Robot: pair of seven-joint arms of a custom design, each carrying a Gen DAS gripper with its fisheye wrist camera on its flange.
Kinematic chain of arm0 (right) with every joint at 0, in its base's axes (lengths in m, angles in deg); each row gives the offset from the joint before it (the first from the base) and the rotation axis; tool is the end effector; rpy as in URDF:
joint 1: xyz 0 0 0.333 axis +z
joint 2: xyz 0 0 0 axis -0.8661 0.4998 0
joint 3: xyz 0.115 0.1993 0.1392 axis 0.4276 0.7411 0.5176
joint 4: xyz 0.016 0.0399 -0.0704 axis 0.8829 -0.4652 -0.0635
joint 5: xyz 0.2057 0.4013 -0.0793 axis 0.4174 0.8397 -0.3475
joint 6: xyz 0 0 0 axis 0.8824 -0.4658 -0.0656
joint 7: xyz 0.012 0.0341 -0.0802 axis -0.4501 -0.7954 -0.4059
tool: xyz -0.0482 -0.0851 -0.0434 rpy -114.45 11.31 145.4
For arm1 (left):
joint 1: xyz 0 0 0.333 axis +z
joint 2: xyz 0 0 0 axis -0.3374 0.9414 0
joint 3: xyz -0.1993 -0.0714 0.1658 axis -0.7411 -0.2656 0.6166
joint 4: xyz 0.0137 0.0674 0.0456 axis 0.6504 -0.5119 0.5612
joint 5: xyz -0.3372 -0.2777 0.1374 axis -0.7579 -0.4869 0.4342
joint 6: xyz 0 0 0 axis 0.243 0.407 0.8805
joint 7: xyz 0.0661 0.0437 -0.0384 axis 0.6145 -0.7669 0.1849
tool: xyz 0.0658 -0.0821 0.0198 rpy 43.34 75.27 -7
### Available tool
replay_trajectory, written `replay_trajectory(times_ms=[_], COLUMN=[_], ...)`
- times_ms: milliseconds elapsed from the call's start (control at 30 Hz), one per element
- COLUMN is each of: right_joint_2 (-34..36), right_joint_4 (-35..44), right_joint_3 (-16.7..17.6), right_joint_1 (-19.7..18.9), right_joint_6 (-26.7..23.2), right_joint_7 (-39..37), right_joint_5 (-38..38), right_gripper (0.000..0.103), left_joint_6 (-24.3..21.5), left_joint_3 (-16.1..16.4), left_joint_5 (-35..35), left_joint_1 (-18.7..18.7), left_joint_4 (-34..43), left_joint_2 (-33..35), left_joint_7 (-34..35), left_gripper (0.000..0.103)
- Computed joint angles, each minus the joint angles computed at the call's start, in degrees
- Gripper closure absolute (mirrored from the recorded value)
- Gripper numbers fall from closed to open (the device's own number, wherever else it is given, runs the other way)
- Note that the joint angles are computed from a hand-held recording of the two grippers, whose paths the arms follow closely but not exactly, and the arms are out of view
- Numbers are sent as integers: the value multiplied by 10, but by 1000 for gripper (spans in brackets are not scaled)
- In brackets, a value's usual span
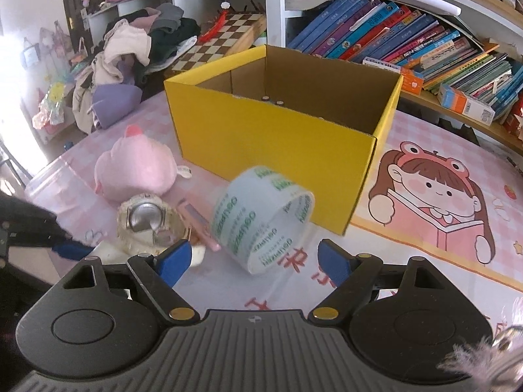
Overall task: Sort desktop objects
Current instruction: 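Close the left tool on the white charger while the right tool grips the tape roll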
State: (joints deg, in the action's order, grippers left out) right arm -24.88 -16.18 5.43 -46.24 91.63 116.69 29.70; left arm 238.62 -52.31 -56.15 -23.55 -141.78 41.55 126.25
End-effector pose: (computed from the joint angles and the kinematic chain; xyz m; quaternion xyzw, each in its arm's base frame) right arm 0.7534 0.2941 0.4669 -0.8696 0.3034 -0.0929 0.3782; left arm 0.5980 -0.1170 0.4582 -0.6800 0.6690 -0.2214 0.2024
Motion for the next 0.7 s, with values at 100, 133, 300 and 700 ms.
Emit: replay_trajectory(times_ms=[100,133,300,700], right_joint_2=[21,28,65,69], right_joint_4=[29,39,91,103], right_joint_3=[-2,-3,-7,7], right_joint_1=[7,9,18,10], right_joint_6=[-5,-8,-31,-47], right_joint_7=[21,29,73,66], right_joint_5=[-6,-9,-27,-20], right_gripper=[20,21,31,93], left_joint_6=[-2,-2,-3,15], left_joint_3=[1,1,0,3], left_joint_5=[1,3,15,25], left_joint_1=[2,3,7,8], left_joint_4=[-7,-10,-23,-39], left_joint_2=[-9,-12,-26,-43], left_joint_7=[-6,-9,-31,-37], left_gripper=[69,69,70,73])
